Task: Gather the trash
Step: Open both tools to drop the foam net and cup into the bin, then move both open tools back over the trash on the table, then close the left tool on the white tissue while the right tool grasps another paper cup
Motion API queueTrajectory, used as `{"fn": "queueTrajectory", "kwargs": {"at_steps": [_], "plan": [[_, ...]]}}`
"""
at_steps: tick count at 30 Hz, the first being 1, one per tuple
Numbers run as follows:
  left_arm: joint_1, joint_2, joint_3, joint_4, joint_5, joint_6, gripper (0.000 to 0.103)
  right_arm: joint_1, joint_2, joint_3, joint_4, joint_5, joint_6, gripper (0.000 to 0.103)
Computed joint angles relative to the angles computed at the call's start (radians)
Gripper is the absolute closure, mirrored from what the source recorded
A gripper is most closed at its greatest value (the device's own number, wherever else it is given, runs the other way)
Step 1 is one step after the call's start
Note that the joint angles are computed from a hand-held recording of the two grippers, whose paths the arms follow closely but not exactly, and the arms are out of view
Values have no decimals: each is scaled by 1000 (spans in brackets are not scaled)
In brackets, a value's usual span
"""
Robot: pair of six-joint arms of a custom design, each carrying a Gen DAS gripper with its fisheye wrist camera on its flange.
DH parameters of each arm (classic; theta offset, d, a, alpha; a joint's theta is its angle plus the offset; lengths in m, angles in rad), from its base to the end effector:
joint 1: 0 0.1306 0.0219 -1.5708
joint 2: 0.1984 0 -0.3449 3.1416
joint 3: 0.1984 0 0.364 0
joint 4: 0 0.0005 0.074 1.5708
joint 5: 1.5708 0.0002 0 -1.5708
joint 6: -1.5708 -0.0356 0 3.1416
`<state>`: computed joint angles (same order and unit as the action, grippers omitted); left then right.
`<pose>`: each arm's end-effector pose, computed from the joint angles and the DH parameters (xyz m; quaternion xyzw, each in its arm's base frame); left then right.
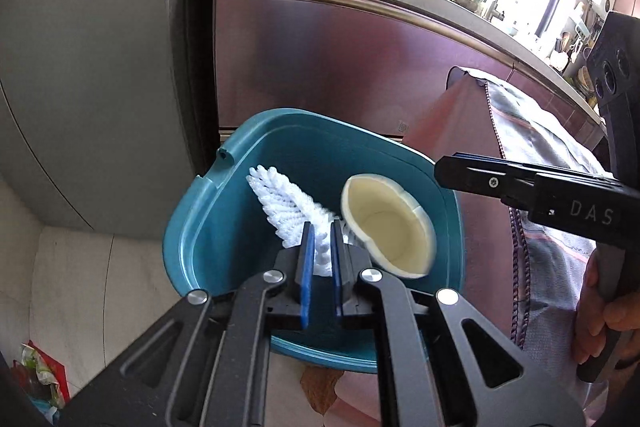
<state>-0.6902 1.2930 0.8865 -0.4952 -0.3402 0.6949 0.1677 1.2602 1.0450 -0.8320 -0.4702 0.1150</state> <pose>0.3122 -0.2430 0.2460 -0.0578 0.9308 -0.0836 0.3511 0.3835 0.0808 0.3039 -0.1920 0.9215 0.2315 0.2457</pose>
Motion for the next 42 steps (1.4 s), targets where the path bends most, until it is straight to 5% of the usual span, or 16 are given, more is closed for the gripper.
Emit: {"fn": "queueTrajectory", "kwargs": {"at_steps": [8, 17, 19, 28, 37, 42], "plan": [[-36, 10, 20, -4, -14, -1, 86, -60, -55, -41, 11, -69, 13, 80], [-164, -39, 53, 52, -108, -77, 56, -230, -242, -97, -64, -204, 167, 57], [-200, -31, 75, 75, -121, -109, 46, -298, -288, -105, -93, -239, 220, 56], [-334, 65, 203, 160, -82, -238, 36, -715, -413, -118, -258, -385, 455, 49], [-400, 251, 403, 163, 24, -282, 34, -1096, -332, -97, -360, -441, 658, 48], [-419, 354, 522, 135, 85, -309, 34, -1196, -272, -92, -352, -439, 670, 48]]}}
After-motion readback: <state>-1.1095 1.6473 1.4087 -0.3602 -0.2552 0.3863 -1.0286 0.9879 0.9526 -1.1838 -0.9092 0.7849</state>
